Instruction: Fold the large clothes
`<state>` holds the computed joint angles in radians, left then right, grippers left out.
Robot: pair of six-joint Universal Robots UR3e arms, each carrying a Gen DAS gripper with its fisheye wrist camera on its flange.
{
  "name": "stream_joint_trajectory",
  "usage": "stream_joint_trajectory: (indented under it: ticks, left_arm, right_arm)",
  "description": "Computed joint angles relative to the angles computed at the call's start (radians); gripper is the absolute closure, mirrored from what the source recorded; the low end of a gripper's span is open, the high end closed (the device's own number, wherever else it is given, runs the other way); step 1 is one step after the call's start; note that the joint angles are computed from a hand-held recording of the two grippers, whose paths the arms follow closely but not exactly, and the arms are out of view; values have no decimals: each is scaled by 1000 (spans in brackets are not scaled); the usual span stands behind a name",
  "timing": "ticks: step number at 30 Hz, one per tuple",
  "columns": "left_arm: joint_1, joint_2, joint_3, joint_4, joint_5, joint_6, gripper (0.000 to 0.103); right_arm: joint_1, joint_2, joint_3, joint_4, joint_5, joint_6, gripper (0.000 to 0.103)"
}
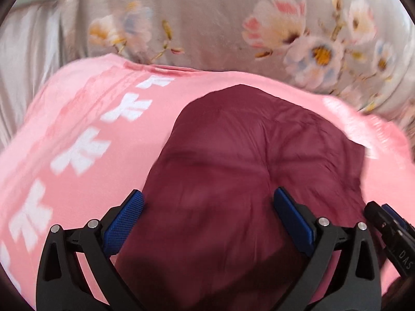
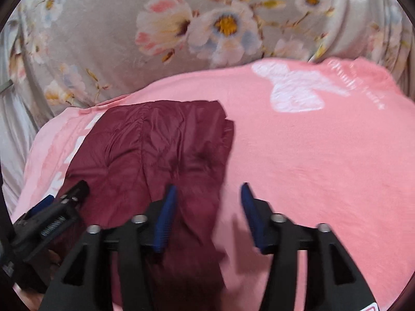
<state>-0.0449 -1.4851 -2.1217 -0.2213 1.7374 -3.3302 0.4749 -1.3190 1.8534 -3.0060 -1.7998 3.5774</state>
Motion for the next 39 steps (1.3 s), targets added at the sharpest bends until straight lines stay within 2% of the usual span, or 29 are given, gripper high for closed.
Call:
stream_joint_trajectory:
  ticks: [3,6,9,12,18,23,28,39]
  left_arm:
    - [-9,166,-144,11,12,-17,5]
    - [-71,302,-234,-24,71,-27,5]
    - [-160,403,-280,-87,143,-44,5]
    - [-202,469,-284,-196,166,-79,5]
    - [-325,493,-273,-309,284,-172,5]
    - [-361,515,-272,-381,313,-209,5]
    - [-415,489,-259,-397,376,-249,5]
    - [-478,419,-227,-398,436,-255,5]
  right_arm:
    - [60,-118,147,-15,-71,-1,37]
    - [129,-178,208,16,-155,16,32]
    - [202,-215,247,35,-225,52,24]
    - [264,-240,267,75,-262,95,19]
    - [394,-221,226,166,-385,148,17]
    - [409,-235,225,215,-382,181,17]
    - [417,-237,228,225,-380,191,17]
    - [434,-215,199,253,-395,188,17]
